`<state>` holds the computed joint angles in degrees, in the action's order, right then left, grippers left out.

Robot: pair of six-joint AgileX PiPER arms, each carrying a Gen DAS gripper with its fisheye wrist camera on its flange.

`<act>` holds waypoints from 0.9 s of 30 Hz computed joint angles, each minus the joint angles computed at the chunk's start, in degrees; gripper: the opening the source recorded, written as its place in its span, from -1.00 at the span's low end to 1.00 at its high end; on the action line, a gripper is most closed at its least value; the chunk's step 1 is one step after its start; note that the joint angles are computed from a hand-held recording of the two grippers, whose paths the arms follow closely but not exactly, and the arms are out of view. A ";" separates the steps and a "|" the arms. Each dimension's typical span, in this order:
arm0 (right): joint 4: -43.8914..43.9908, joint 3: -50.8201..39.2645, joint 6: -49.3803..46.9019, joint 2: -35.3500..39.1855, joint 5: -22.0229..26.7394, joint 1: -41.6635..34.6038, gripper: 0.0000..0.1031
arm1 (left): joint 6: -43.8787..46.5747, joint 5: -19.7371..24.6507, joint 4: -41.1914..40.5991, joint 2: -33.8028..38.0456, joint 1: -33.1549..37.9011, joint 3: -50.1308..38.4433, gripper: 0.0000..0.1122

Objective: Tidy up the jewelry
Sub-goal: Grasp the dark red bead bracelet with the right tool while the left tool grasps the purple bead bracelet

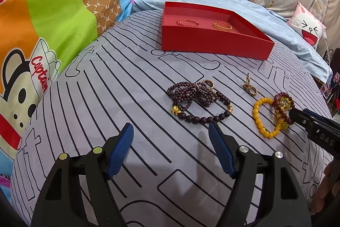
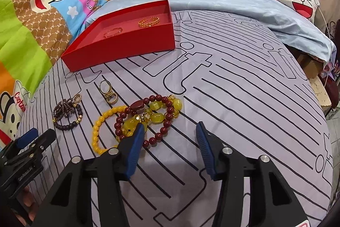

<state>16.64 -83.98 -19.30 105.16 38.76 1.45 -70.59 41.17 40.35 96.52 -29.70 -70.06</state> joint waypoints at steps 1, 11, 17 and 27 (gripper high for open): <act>-0.13 -0.14 0.19 0.23 0.14 0.12 -0.27 | 0.03 0.12 -0.08 0.05 -0.04 -0.08 0.23; -0.63 1.21 0.27 -0.24 -1.50 -0.74 -0.82 | 1.08 -0.37 -1.27 0.42 0.40 -0.32 0.23; 4.87 1.13 -2.72 -0.67 0.85 -2.71 -0.85 | 0.46 -0.46 -1.14 0.26 0.53 -0.12 0.23; 12.58 0.48 -7.81 -4.19 4.35 -4.38 -0.85 | 4.40 -1.87 -3.47 1.57 2.94 -2.77 0.21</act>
<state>29.22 -83.50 -27.11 100.97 43.10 -2.93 -66.19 39.30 36.88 98.10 -26.76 -72.83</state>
